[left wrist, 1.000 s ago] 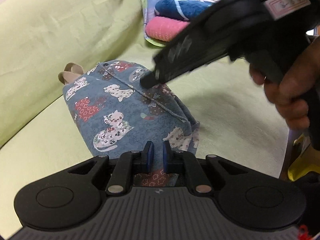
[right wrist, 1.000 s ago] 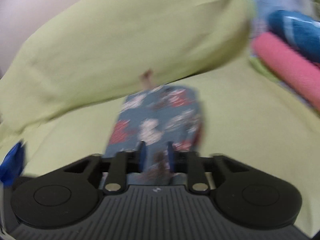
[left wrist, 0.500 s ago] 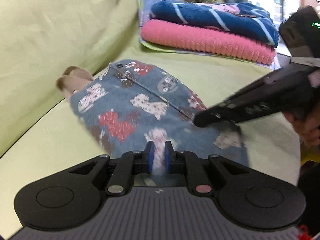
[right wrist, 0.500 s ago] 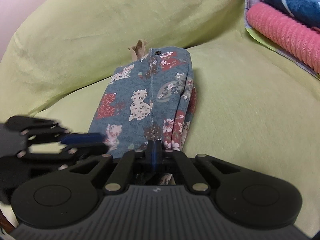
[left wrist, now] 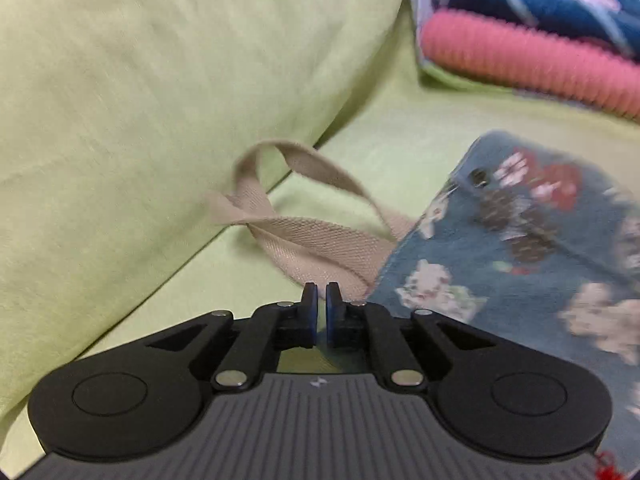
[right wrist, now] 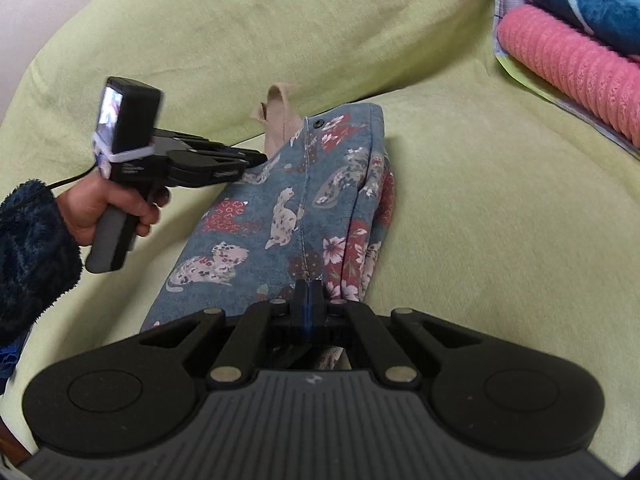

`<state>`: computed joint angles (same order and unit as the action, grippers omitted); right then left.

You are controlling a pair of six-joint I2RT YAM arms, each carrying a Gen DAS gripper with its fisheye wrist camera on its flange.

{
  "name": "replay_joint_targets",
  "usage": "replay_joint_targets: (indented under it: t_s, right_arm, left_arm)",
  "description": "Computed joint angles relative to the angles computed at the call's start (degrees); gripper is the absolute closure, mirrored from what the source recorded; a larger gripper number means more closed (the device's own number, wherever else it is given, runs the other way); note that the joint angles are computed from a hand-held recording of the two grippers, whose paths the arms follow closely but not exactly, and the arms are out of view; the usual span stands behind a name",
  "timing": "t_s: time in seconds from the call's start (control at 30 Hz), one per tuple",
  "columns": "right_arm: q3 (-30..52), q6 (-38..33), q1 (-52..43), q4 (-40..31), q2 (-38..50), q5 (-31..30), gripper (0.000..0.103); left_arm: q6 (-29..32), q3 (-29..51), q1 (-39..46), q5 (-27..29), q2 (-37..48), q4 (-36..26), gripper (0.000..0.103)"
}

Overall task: Fold shopping bag
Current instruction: 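Lower the folded tote onto the sofa and open both grippers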

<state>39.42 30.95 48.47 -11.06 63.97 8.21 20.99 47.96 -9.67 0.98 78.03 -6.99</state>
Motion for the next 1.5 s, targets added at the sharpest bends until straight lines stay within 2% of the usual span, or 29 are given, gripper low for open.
replay_joint_targets:
  t_s: [0.1,0.17,0.23,0.3,0.33,0.37,0.43,0.5,0.57,0.6,0.63,0.7,0.73,0.8,0.83,0.87,0.9,0.97,1.03,1.23,1.27,1.37,1.5]
  right_arm:
    - [-0.8,0.2,-0.3,1.1,-0.2,-0.5,0.103]
    - [-1.7,0.6,-0.1,1.7,-0.9,-0.6,0.103]
    - [-2.1,0.7,-0.5,2.3,-1.1,-1.2,0.103]
    - [-2.4,0.8,-0.6,2.4,-1.4,-1.5,0.103]
    - [-2.3,0.7,-0.6,2.3,-1.3,-1.4,0.103]
    - [-2.2,0.8,-0.4,2.1,-1.2,-1.1,0.103]
    - [-1.9,1.0,0.2,1.7,-0.9,-0.3,0.103]
    - [-1.4,0.9,0.6,1.3,-0.6,0.4,0.103]
    - [-1.0,0.4,0.5,1.1,-0.2,0.4,0.103]
    - [-0.7,0.4,0.4,0.7,0.0,0.1,0.103]
    - [-0.4,0.4,0.2,0.4,0.2,-0.1,0.103]
    - [-0.4,0.2,0.3,0.3,0.2,-0.1,0.103]
    - [-0.5,0.2,0.2,0.5,0.1,-0.2,0.103]
    - [-0.8,0.7,0.0,0.8,-0.1,-0.7,0.103]
    - [-1.0,0.8,-0.1,1.0,-0.2,-0.9,0.103]
    - [-1.2,0.8,-0.1,1.2,-0.3,-0.9,0.103]
    - [-1.4,0.8,-0.1,1.4,-0.4,-0.9,0.103]
    - [-1.6,1.3,-0.1,1.7,-0.3,-1.2,0.103]
    - [-1.7,1.6,-0.1,1.7,-0.5,-1.1,0.103]
    - [8.0,0.3,-4.5,-9.3,2.3,-7.2,0.101]
    - [8.8,-0.8,-4.8,-8.9,1.8,-6.8,0.096]
    - [11.5,-5.3,-6.2,-5.9,3.0,-6.7,0.092]
    - [16.4,-12.6,-8.0,-3.6,13.3,-5.6,0.092]
  left_arm:
    - [-2.6,-5.5,3.0,11.1,-14.2,-5.7,0.097]
    - [-1.0,-8.2,4.1,18.8,-23.8,-14.1,0.097]
    - [1.3,-10.2,2.9,22.1,-30.3,-22.8,0.097]
    - [1.8,-13.3,-1.9,17.6,-33.6,-25.9,0.097]
    - [1.3,-15.8,-3.9,14.8,-34.8,-24.4,0.097]
    - [0.6,-17.7,-3.5,14.9,-35.0,-21.6,0.097]
    - [-2.2,-17.1,0.1,17.7,-29.0,-15.8,0.096]
    - [-3.4,-16.3,0.4,13.2,-22.0,-7.8,0.096]
    - [-4.7,-13.1,0.8,12.5,-15.8,-5.4,0.096]
    - [-5.2,-11.6,-0.5,10.5,-14.3,-5.4,0.099]
    - [-4.3,-11.3,-3.8,5.9,-14.8,-5.9,0.1]
    - [-1.7,-12.5,-9.3,1.6,-19.6,-9.1,0.103]
    - [-1.8,-13.1,-10.7,3.0,-23.5,-12.2,0.103]
    - [-5.1,-14.2,-12.6,9.6,-33.1,-19.9,0.095]
    - [-8.1,-14.9,-15.3,9.5,-36.8,-22.9,0.095]
    - [-10.7,-15.4,-19.4,6.7,-38.4,-25.5,0.096]
    - [-13.8,-17.0,-24.8,0.8,-39.5,-26.2,0.097]
    - [-22.4,-21.7,-35.9,-12.0,-43.9,-23.9,0.103]
    - [-26.3,-20.1,-40.0,-17.1,-41.0,-24.1,0.103]
    - [-24.7,-13.9,-46.1,-24.6,-31.2,-25.7,0.103]
    - [-24.6,-14.0,-46.5,-25.2,-30.6,-25.2,0.103]
    - [-25.9,-14.9,-46.7,-25.3,-32.1,-25.4,0.103]
    - [-25.3,-16.3,-45.2,-23.8,-33.7,-24.3,0.103]
